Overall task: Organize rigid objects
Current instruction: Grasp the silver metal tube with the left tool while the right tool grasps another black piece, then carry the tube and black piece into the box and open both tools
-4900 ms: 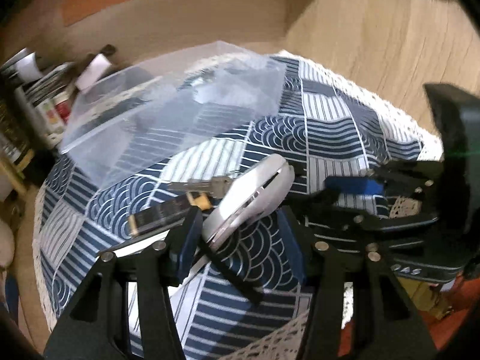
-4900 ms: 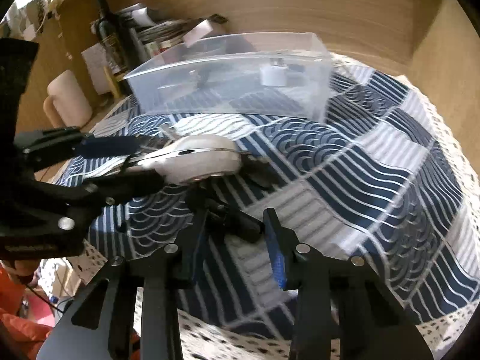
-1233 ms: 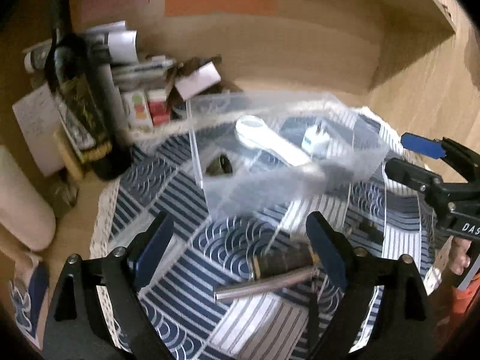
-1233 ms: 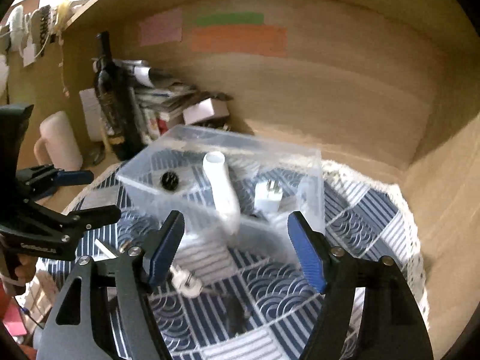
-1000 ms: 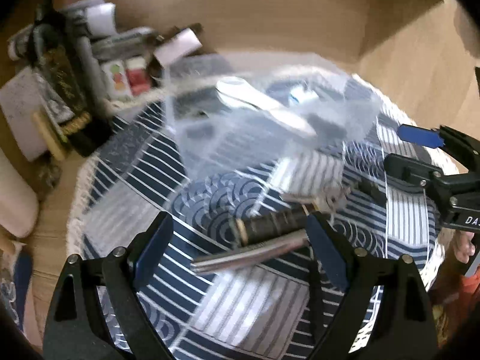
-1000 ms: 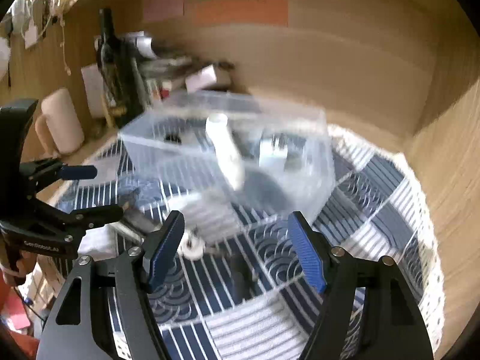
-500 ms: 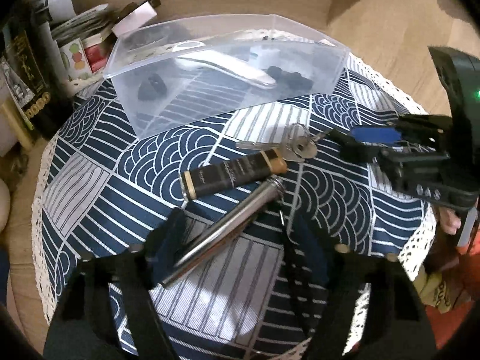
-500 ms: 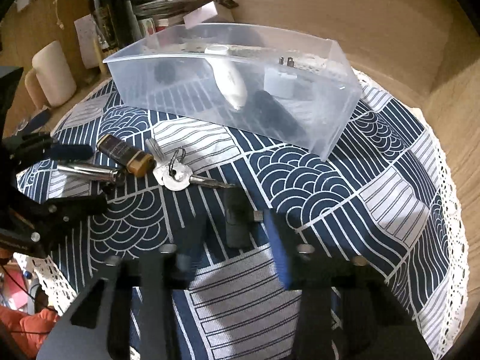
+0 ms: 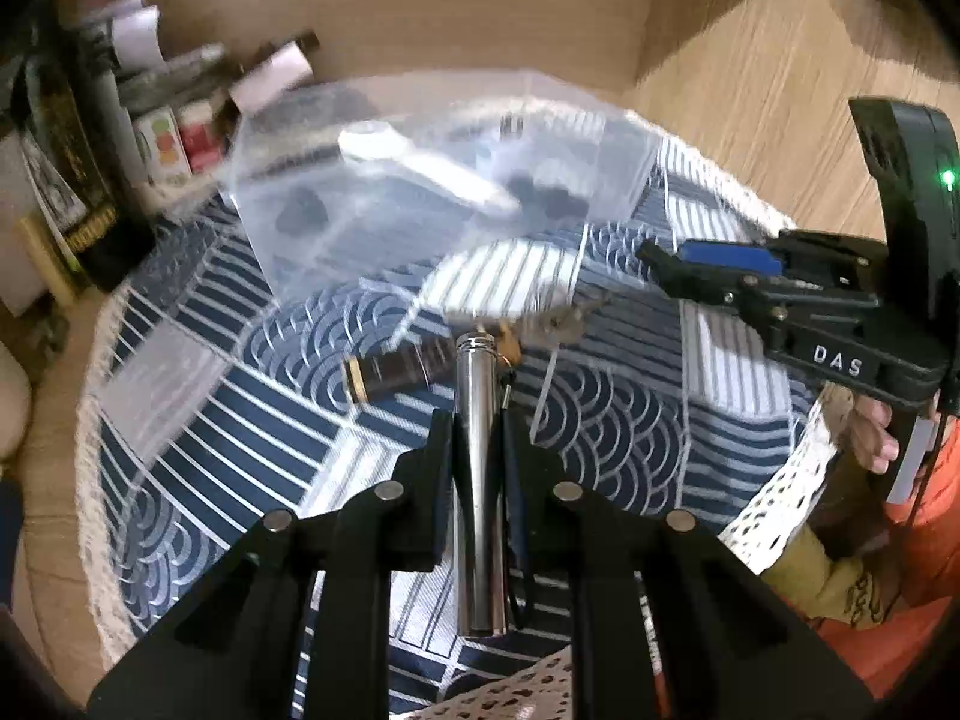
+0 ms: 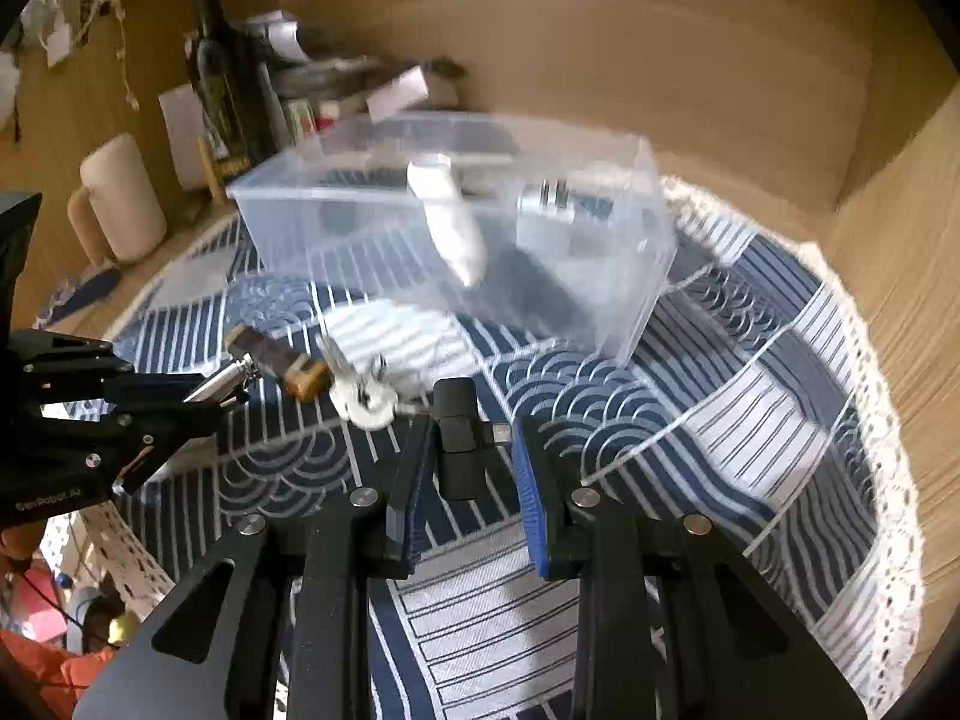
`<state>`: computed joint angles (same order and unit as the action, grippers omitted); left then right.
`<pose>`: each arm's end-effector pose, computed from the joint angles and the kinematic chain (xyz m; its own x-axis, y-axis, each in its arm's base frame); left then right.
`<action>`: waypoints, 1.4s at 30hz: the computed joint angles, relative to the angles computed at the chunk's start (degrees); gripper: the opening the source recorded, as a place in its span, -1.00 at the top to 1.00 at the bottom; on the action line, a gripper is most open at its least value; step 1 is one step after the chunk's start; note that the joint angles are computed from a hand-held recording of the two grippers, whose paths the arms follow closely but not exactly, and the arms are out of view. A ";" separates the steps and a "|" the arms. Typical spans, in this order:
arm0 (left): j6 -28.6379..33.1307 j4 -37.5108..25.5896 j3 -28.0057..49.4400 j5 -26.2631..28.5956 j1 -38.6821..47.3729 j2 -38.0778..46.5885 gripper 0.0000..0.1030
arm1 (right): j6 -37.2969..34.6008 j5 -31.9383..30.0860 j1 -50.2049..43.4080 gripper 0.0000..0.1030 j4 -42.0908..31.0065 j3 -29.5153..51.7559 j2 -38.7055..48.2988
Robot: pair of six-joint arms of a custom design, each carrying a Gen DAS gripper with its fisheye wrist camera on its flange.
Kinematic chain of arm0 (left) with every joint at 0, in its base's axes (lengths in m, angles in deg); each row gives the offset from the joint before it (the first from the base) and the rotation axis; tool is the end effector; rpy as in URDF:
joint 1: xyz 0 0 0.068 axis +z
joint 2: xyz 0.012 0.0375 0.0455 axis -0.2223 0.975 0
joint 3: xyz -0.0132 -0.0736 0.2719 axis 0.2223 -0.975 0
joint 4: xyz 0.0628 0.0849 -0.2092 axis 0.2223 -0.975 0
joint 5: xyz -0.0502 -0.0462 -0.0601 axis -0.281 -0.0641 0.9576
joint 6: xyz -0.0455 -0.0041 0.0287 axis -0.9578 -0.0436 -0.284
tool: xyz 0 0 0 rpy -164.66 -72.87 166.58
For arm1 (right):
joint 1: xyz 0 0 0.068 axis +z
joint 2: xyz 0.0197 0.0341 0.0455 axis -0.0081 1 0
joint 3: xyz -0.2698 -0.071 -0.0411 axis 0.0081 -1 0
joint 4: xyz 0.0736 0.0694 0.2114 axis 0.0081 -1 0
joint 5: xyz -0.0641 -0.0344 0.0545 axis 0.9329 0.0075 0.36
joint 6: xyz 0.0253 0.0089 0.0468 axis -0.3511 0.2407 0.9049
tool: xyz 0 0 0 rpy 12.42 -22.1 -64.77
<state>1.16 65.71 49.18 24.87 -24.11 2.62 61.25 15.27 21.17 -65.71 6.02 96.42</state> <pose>0.2713 -0.0634 0.2165 -0.6999 0.2894 -0.6530 0.4610 0.8814 -0.1035 0.2770 0.1091 0.2336 -0.6640 -0.2429 -0.7072 -0.3425 0.9395 -0.0011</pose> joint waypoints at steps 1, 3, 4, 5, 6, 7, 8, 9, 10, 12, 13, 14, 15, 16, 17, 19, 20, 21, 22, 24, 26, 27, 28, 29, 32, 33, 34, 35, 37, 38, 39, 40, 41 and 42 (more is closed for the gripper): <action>-0.30 0.08 0.49 0.40 0.26 -0.48 0.70 | -0.06 0.29 0.09 0.54 0.14 0.08 -0.57; -0.87 0.05 1.47 0.54 0.95 -1.57 0.70 | -0.09 0.37 0.19 0.54 0.69 0.76 -1.15; -1.06 0.05 2.22 0.55 1.38 -2.19 0.70 | -0.37 0.04 -0.23 0.54 0.75 0.74 -1.67; -1.32 0.09 2.86 0.54 1.78 -2.70 0.70 | -0.39 0.22 -0.23 0.54 0.92 1.23 -1.94; -1.66 -0.11 3.87 0.51 2.24 -3.07 0.70 | -0.37 0.29 -0.14 0.54 1.29 1.59 -1.99; -1.89 -0.25 4.67 0.68 2.57 -3.28 0.70 | -0.48 0.22 -0.20 0.54 1.41 2.27 -2.14; -2.23 -0.24 5.50 0.70 2.91 -3.50 0.70 | -0.22 0.78 0.27 0.54 1.56 3.08 -1.85; -2.54 -0.12 6.13 0.33 2.98 -3.74 0.70 | -0.38 0.98 0.30 0.54 1.68 3.88 -1.87; -2.91 -0.02 7.43 -0.23 3.09 -3.68 0.70 | -0.48 1.37 0.51 0.54 2.04 4.44 -1.77; -3.63 0.07 9.76 -0.72 3.37 -3.22 0.70 | -0.85 1.93 0.57 0.54 2.35 6.05 -1.62; -3.84 0.35 10.37 -0.82 3.62 -3.06 0.70 | -1.05 1.94 0.50 0.54 2.38 6.41 -1.84; -4.11 0.56 11.67 -1.05 3.86 -2.74 0.70 | -1.27 2.15 0.49 0.54 2.50 7.37 -1.78; -4.33 1.03 12.34 -1.49 3.91 -2.58 0.70 | -1.45 2.24 0.45 0.54 2.68 7.93 -1.78; -4.50 1.28 13.00 -1.75 3.99 -2.35 0.70 | -1.81 2.26 0.27 0.54 2.75 9.09 -1.55; -4.77 1.30 14.25 -1.85 4.11 -1.79 0.70 | -1.92 2.27 0.16 0.54 2.87 9.87 -1.31; -5.26 1.30 16.41 -1.09 4.56 -0.66 0.70 | -2.36 2.26 -0.09 0.54 3.06 11.51 -0.61; -5.41 1.68 17.32 -1.39 4.50 -0.05 0.70 | -2.59 2.58 -0.10 0.54 3.12 12.62 0.03; -5.59 1.99 18.14 -1.67 4.38 0.66 0.70 | -2.75 2.69 -0.16 0.54 3.08 13.51 0.62; -5.70 2.09 19.51 -1.76 4.30 1.63 0.70 | -2.85 2.53 -0.33 0.54 2.98 14.86 1.64; -6.09 2.15 21.16 -2.43 3.79 2.95 0.70 | -2.79 2.79 -0.21 0.53 2.34 17.15 3.39; -6.07 1.81 23.75 -2.45 3.75 5.38 0.70 | -2.81 2.43 -0.31 0.54 1.61 19.57 5.67; -5.93 1.35 25.44 -2.52 3.63 7.07 0.70 | -2.84 2.22 -0.32 0.54 0.99 21.05 7.15; -5.79 1.02 26.45 -2.47 3.63 8.18 0.70 | -2.95 2.20 -0.33 0.54 0.82 21.53 7.80; -5.60 0.48 27.75 -2.38 3.51 9.52 0.70 | -3.15 2.19 -0.27 0.54 0.27 23.01 9.42; -4.48 -0.53 30.86 -0.98 3.19 14.22 0.70 | -3.09 1.05 -0.59 0.54 -1.10 26.06 12.44; -4.12 -1.53 32.62 -0.51 3.05 16.47 0.70 | -3.09 1.01 -0.72 0.54 -1.39 27.01 13.49; -3.96 -2.28 33.80 -0.26 2.93 18.02 0.70 | -3.06 0.79 -0.82 0.54 -1.81 27.88 14.40; -3.81 -3.05 35.12 -0.17 2.77 19.74 0.70 | -3.07 0.40 -0.98 0.54 -2.55 29.12 15.70; -3.35 -4.61 37.74 -0.14 2.51 22.94 0.70 | -3.38 0.21 -1.22 0.54 -3.89 31.25 18.08; -3.16 -5.32 39.04 -0.30 2.37 24.55 0.70 | -3.50 0.10 -1.30 0.54 -4.37 31.96 19.00; -2.93 -6.09 40.22 -0.40 2.23 25.93 0.70 | -3.61 -0.22 -1.47 0.54 -4.88 32.77 20.04; -2.81 -6.75 41.15 -0.41 2.18 26.88 0.70 | -3.68 -0.41 -1.63 0.54 -5.81 33.86 21.35; -2.70 -7.64 42.40 -0.26 2.16 28.17 0.70 | -3.78 -0.51 -1.82 0.54 -6.24 34.22 21.88; -2.56 -8.31 43.34 -0.09 2.16 29.12 0.70 | -3.85 -0.54 -1.91 0.54 -6.75 34.83 22.67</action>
